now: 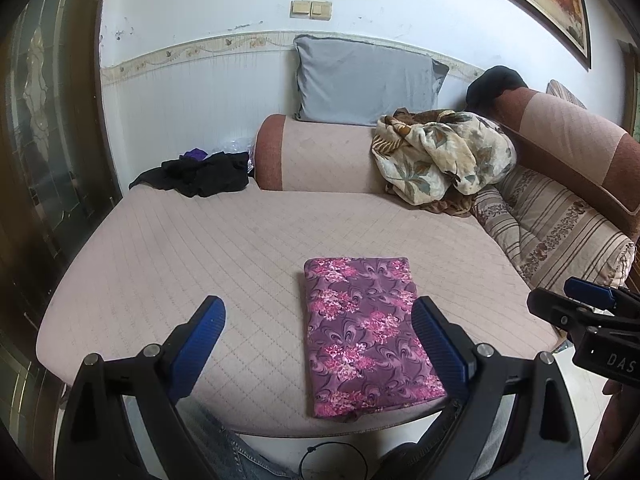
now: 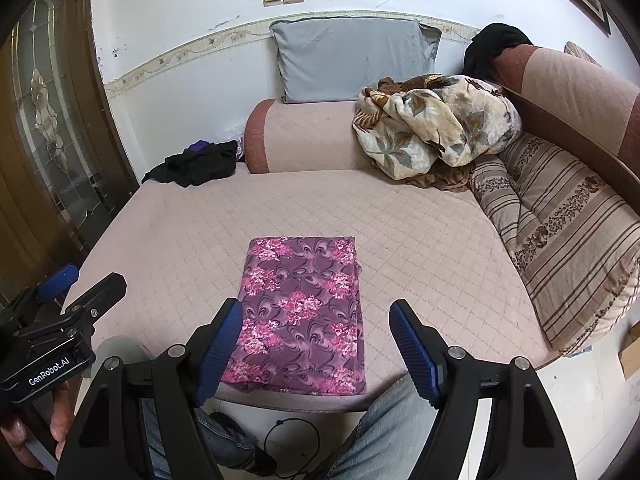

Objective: Fold small clothes

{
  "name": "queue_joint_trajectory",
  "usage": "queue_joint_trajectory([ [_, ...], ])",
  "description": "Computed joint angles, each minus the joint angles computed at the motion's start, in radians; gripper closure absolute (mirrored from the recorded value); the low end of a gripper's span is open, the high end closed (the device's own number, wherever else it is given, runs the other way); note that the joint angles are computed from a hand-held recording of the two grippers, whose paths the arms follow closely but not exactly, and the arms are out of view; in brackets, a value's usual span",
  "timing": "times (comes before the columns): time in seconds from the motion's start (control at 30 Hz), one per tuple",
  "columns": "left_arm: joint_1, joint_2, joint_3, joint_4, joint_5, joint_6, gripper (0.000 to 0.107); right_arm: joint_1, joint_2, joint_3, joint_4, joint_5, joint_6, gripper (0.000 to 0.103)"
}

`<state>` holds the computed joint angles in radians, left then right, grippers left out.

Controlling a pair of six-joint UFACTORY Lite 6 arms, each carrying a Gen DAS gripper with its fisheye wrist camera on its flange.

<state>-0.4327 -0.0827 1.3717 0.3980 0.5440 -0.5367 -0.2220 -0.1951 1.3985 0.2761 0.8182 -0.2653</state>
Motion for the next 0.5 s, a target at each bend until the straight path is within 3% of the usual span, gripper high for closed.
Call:
queue_joint_trajectory([
  [0.5,0.03,0.237,0.207,0.022,0.005,-0.005,0.013,0.038,0.204,0.13,-0.044,-0.057,0.027,0.023],
])
